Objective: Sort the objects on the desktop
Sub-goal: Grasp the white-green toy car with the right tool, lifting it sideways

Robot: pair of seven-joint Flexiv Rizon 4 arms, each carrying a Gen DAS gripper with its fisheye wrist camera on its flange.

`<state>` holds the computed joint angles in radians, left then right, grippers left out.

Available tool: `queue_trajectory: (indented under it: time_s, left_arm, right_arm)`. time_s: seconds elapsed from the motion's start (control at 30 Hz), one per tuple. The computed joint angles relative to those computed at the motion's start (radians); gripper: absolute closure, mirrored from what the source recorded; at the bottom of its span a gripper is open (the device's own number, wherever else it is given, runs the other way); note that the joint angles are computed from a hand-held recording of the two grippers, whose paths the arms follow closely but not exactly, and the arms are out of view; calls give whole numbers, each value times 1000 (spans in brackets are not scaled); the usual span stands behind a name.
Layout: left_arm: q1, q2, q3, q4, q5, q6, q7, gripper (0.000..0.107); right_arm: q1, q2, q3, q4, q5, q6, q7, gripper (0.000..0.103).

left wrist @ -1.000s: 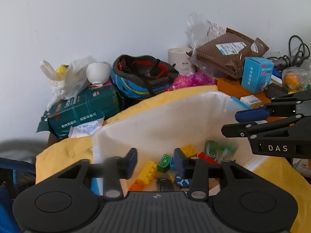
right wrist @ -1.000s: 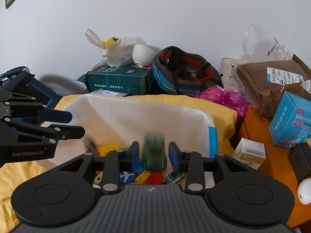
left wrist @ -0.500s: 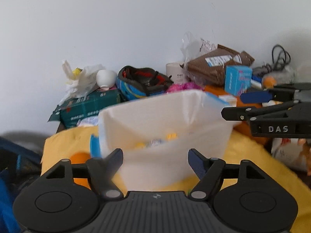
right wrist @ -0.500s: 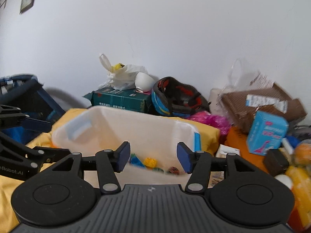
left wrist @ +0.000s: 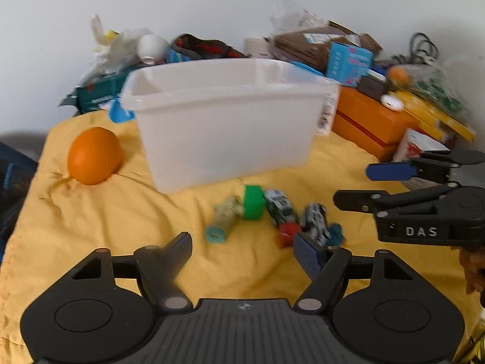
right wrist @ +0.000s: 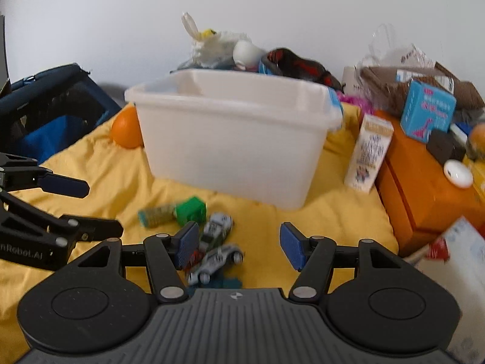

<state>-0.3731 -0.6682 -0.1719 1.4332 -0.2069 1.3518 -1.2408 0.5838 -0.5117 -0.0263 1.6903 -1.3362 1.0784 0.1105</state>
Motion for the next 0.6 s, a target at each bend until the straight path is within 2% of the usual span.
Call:
queue_trajectory:
  time_s: [0.13,0.23,0.3,0.43,0.53,0.6]
  left_arm:
    - [-33,6,45,18,70,73,19,30]
    - [12,2,-14,27,81,77,110,30]
    - [47,7,-60,36,61,29,178,30]
    - [99,20,-136,83,12,19,310,30]
    - [76,4,-128,61,-22,-14,329,30]
    - [56,-8,-123,57,-52,9,305,30]
  right_arm:
    - [3,3,16,18,40,-12,-18,40]
    - [25,7,23,30,78,-54,-13,40]
    - [47,16,24,47,79,-93,38,40]
    - [81,23,57,58,174,-205,88,40]
    - [92,32,71,64,216,-249,91,40]
    - [82,47,74,85,207,-227,81,40]
